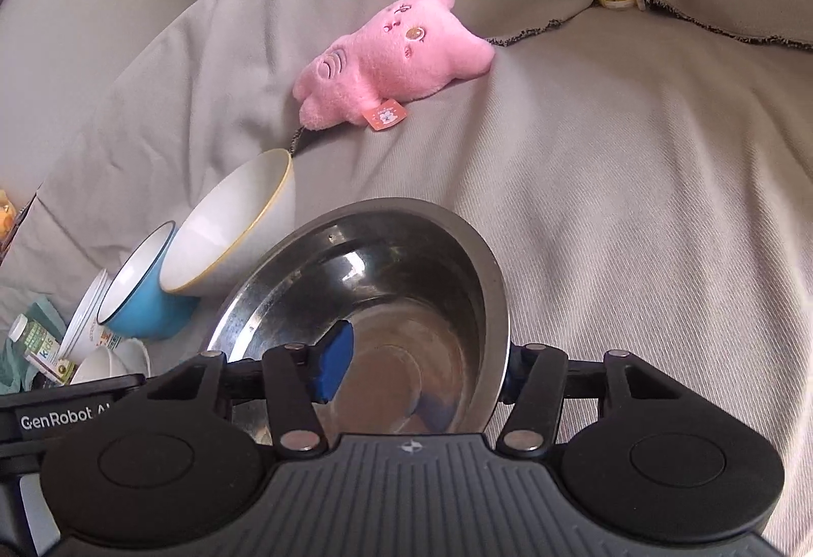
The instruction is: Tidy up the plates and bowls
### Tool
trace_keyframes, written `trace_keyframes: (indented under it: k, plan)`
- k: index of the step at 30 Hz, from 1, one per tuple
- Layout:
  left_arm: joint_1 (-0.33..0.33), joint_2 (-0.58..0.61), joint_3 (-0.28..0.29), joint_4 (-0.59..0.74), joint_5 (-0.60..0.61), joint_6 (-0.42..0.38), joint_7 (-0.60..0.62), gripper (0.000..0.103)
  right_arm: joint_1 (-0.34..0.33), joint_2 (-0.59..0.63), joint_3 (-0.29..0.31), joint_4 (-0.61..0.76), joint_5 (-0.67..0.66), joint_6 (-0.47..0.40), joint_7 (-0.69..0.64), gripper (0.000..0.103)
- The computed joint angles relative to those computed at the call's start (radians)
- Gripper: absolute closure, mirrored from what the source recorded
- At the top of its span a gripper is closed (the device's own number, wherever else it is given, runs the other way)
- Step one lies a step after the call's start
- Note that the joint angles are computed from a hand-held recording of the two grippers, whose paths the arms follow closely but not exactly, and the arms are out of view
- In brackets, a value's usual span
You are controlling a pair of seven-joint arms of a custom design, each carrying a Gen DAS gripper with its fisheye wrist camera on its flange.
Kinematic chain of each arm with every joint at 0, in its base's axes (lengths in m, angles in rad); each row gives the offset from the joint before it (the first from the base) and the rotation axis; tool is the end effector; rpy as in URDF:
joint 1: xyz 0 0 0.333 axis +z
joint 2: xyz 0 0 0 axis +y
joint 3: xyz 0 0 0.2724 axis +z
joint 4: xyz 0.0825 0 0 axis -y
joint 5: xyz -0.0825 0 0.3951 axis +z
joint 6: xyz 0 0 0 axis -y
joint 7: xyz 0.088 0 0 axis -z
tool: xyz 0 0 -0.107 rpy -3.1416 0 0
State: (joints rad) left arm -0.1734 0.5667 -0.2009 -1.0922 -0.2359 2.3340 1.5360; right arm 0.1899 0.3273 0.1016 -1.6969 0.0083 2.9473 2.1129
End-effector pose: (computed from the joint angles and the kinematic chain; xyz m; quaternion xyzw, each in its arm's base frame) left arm 0.7129 -0.2350 0.5439 -0.6009 0.7107 -0.3615 0.0551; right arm 0.6684 0.1913 0.4721 -0.5385 0.7148 -0.1458 0.4218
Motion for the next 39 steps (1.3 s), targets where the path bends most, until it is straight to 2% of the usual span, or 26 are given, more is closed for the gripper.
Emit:
trace_keyframes:
  k: [3,7,9,10,11,16,19,23,26,30,31,34,39]
  plan:
    - [-0.002,-0.015,0.005,-0.03,0.007,0.004,-0.007,0.053,-0.022,-0.035,0.03,-0.055,0.043,0.024,-0.039,0.048]
    - [-0.032,0.092,0.026,0.123,0.062,-0.066,-0.055,0.053,0.022,0.001,-0.03,0.002,-0.023,-0.007,0.029,0.048]
    - [-0.036,0.143,0.018,0.196,0.066,-0.097,-0.049,0.055,0.008,0.033,-0.014,0.044,-0.012,-0.026,0.016,0.049]
    - [-0.036,0.161,0.013,0.22,0.065,-0.104,-0.042,0.06,-0.004,0.046,0.001,0.059,0.003,-0.033,0.001,0.051]
    - [-0.038,0.169,0.011,0.23,0.067,-0.103,-0.035,0.06,-0.027,0.055,0.031,0.065,0.035,-0.03,-0.035,0.052]
    - [-0.059,0.152,0.029,0.206,0.107,-0.08,-0.047,0.06,-0.048,0.047,0.056,0.04,0.092,0.0,-0.079,0.056]
    - [-0.045,0.086,0.014,0.108,0.091,-0.023,-0.023,0.059,-0.035,0.028,0.044,0.018,0.093,0.002,-0.065,0.055]
    - [-0.021,0.0,-0.003,0.009,0.056,0.036,0.029,0.058,-0.058,-0.017,0.082,-0.041,0.156,0.052,-0.101,0.055]
    - [-0.001,-0.084,-0.003,-0.079,0.033,0.077,0.062,0.057,-0.03,-0.051,0.07,-0.069,0.142,0.095,-0.084,0.053]
    - [0.039,-0.217,0.011,-0.223,-0.005,0.151,0.08,0.055,0.049,-0.059,0.029,-0.035,0.04,0.111,-0.035,0.052]
    - [0.054,-0.249,0.015,-0.259,-0.022,0.166,0.083,0.055,0.07,-0.052,0.02,-0.011,0.009,0.106,-0.023,0.052]
    - [0.084,-0.332,0.041,-0.349,-0.035,0.213,0.067,0.055,0.077,0.008,0.065,0.107,-0.009,0.066,-0.072,0.052]
    - [0.134,-0.411,0.087,-0.449,-0.025,0.249,-0.024,0.055,0.117,0.209,0.132,0.433,0.004,-0.08,-0.196,0.052]
